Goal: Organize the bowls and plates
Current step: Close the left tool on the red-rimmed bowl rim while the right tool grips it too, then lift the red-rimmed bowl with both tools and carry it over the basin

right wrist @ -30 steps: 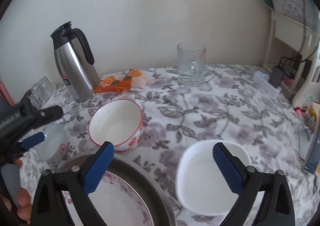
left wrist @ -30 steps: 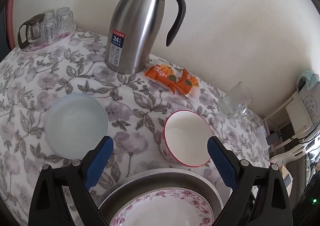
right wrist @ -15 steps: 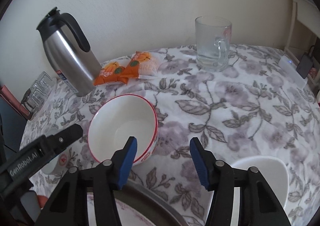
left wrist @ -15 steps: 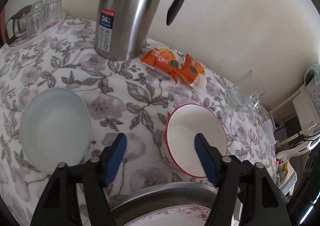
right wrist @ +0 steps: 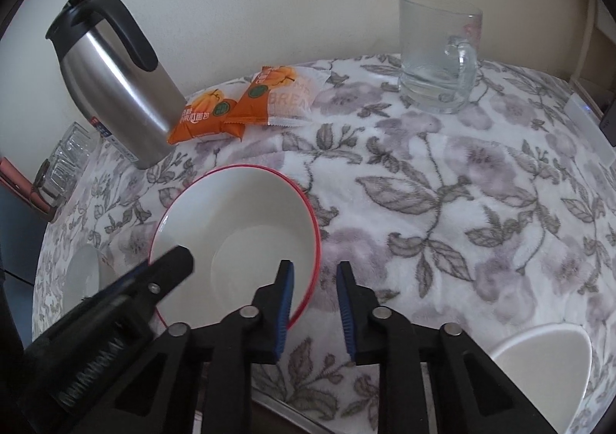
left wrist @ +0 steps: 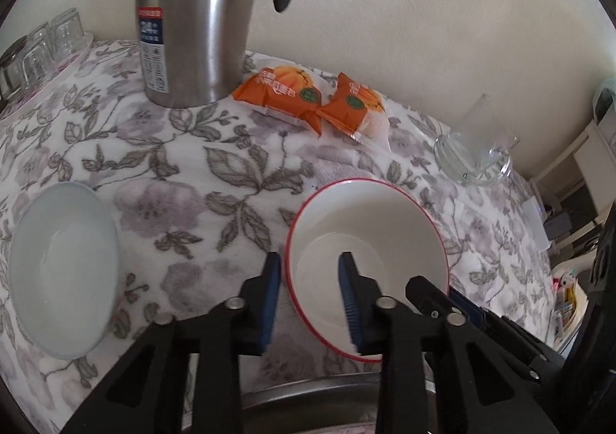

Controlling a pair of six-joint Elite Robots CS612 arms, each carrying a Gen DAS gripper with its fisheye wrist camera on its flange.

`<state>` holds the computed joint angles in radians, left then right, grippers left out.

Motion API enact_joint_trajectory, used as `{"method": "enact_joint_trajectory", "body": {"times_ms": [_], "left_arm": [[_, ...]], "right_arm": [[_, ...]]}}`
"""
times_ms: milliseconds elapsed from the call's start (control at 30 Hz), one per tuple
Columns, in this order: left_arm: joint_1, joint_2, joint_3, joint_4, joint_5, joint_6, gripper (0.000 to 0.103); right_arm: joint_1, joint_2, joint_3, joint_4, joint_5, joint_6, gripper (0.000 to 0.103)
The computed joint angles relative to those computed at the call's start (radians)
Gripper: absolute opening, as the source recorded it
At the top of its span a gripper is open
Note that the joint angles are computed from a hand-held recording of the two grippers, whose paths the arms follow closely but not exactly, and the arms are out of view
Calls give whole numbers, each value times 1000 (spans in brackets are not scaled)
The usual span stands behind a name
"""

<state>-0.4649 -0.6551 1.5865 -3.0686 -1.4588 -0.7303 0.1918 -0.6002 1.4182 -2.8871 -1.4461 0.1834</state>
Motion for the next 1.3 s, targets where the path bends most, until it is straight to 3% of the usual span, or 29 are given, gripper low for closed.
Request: {"method": "enact_joint_trajectory", "body": {"times_ms": [267,533,667,867,1100,1300], "left_arm": [[13,16,-14,17,-35,-19,15],[20,20,-7,-16,-67,-39,13],[13,12,-3,-14,-49,-28,13],[11,-1,17,-62,-58,-22,13],[-6,-49,58,-100,-17,-6,13],[-11,-78,93,-117,-69,-21,13]], "right_arm": [[4,19,-26,26,6,-3,17],[0,17,-12,-2,22,18,17],[-1,10,2,-22,21,29,17],[-3,-15,37,-89,12,41,17],[-2,-59,98,-164,5,59,17],[-8,-104,165,-211,0,98,17]]}}
